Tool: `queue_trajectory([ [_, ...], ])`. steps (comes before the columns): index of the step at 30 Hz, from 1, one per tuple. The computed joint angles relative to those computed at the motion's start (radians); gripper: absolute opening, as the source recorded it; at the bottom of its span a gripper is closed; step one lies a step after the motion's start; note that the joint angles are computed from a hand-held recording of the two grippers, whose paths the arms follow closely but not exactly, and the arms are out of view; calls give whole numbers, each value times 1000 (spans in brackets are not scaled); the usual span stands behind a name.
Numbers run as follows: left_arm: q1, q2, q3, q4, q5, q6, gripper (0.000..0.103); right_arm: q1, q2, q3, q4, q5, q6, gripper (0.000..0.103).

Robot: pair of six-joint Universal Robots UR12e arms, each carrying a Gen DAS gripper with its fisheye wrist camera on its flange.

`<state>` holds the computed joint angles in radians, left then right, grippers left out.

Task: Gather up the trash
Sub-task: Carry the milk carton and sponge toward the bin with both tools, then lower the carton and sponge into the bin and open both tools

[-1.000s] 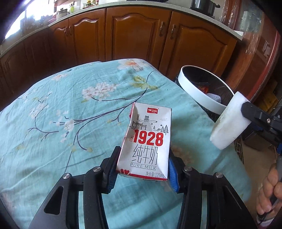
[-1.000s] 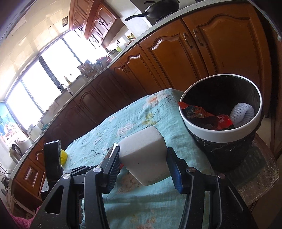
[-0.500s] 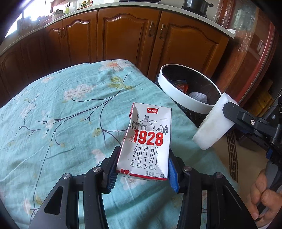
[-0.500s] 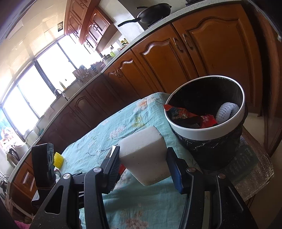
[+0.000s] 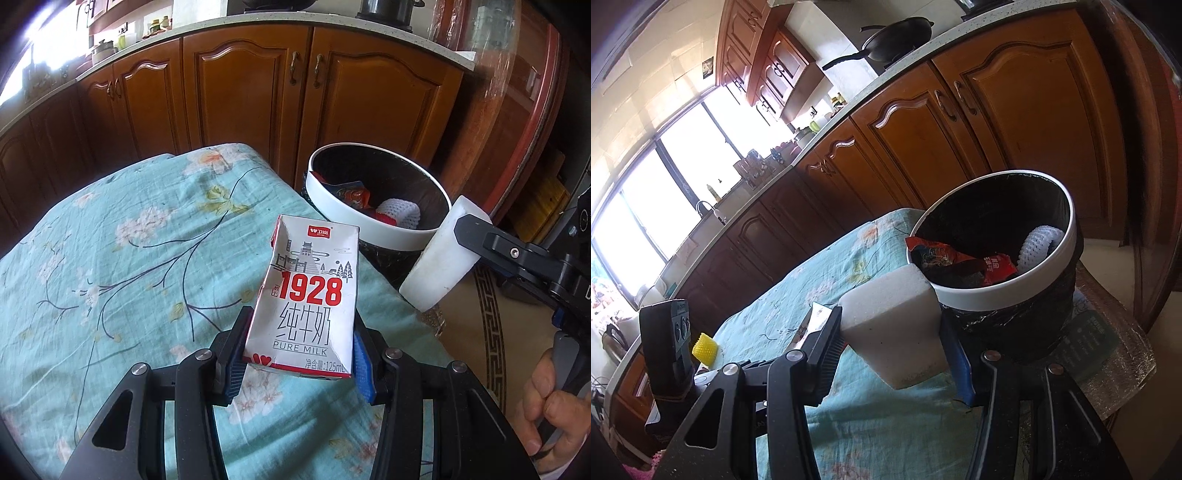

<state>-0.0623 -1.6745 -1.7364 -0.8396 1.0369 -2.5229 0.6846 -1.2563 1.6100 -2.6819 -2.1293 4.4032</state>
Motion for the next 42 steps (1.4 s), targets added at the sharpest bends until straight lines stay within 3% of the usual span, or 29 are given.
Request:
queue_trajectory([
  [22, -53, -46, 71, 10, 11, -8, 46, -32, -52, 37, 20, -69, -37, 53],
  [42, -127, -121, 173, 27, 57, -19, 46, -88, -81, 51, 83, -40, -70, 53],
])
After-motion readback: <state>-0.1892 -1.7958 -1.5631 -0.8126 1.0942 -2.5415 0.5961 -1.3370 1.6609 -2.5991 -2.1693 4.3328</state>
